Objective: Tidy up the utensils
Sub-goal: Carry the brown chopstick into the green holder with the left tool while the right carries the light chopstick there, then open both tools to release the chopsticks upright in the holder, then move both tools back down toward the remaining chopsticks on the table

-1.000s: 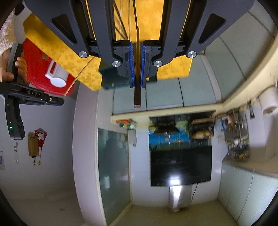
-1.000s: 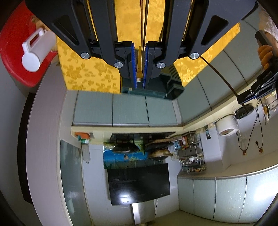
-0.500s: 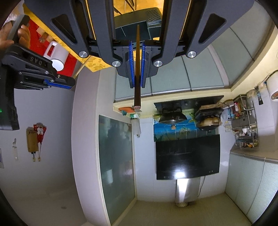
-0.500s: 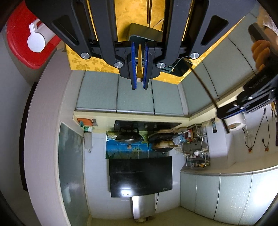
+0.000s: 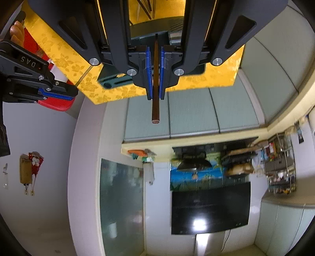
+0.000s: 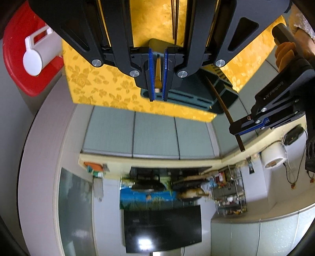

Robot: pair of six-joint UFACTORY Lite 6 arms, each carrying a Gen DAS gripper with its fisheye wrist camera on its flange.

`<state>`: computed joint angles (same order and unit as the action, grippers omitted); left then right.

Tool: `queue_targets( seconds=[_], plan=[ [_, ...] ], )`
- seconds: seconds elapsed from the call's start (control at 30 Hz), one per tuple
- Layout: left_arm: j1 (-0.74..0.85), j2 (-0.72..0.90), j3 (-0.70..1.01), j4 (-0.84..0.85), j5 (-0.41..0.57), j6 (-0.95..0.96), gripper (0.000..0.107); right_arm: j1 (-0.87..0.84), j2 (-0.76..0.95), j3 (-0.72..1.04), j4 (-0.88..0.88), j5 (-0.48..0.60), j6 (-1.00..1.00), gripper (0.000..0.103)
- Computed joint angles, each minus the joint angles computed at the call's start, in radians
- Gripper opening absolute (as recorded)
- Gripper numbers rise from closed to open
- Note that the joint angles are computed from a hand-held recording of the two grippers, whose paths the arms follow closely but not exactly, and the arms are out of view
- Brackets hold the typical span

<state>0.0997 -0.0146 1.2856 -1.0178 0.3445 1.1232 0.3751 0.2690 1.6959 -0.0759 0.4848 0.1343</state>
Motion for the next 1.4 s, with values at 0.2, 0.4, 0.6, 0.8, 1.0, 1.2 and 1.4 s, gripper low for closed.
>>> queue_targets(
  seconds=[0.2,0.4,0.6,0.8,1.0,1.2,1.4],
  plan=[
    [0.017,0.015,-0.033,-0.019,0.008,0.016,0.007,0.007,0.015,-0.028,0.003,-0.043,0.016,0.008],
    [0.043,-0.055,-0.094,-0.088,0.015,0.082,0.048,0.007,-0.009,-0.053,-0.004,-0.043,0.037,0.038],
    [0.099,-0.128,-0.131,-0.084,0.067,0.073,0.068,0.009,-0.100,-0.120,-0.069,-0.064,0.114,0.056],
    [0.192,-0.257,-0.212,-0.122,0.152,0.104,0.085,0.022,-0.243,-0.227,-0.182,-0.087,0.215,0.062],
    [0.275,-0.422,-0.347,-0.124,0.214,0.128,0.088,0.041,-0.430,-0.412,-0.273,-0.119,0.309,0.065],
    [0.367,-0.574,-0.488,-0.103,0.282,0.145,0.088,0.074,-0.598,-0.625,-0.507,-0.133,0.539,0.067],
    [0.471,-0.723,-0.639,-0.104,0.358,0.208,0.088,0.140,-0.743,-0.834,-0.726,-0.113,0.791,0.070]
  ],
)
